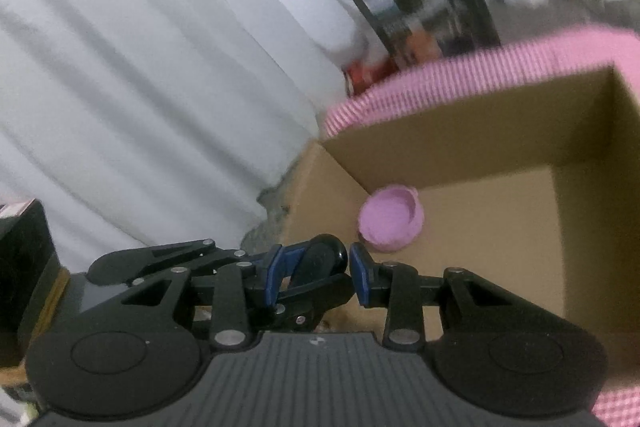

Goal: Organize rigid objects
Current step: 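Carry the black oval case with the right tool into the box and release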

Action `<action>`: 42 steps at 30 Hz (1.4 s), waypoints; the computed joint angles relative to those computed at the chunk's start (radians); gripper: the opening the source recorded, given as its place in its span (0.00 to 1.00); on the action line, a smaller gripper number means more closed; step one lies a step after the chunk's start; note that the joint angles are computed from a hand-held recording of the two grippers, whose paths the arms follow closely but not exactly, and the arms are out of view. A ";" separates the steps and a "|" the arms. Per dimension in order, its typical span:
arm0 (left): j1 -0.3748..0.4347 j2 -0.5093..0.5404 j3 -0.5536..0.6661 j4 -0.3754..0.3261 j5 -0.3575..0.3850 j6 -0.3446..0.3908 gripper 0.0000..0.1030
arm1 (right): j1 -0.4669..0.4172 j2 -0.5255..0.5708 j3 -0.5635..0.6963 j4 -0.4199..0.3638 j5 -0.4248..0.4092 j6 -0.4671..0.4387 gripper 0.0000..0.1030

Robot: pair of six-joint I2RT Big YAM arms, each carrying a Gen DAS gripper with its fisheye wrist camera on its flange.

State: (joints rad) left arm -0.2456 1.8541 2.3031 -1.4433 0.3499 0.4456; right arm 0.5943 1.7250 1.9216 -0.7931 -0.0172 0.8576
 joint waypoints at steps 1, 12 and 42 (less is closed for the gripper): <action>-0.003 0.023 0.025 -0.021 -0.019 0.001 0.28 | -0.015 0.023 0.018 -0.016 -0.032 0.016 0.37; -0.031 0.090 0.083 -0.082 -0.189 0.073 0.28 | -0.079 0.140 0.096 -0.102 -0.241 0.133 0.37; 0.020 -0.220 -0.219 0.130 -0.002 0.055 0.78 | 0.006 -0.053 -0.031 -0.039 0.005 0.009 0.73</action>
State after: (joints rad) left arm -0.2257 1.6343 2.0843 -1.3132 0.3476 0.5006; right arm 0.5998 1.6724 1.8907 -0.8324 -0.0119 0.8670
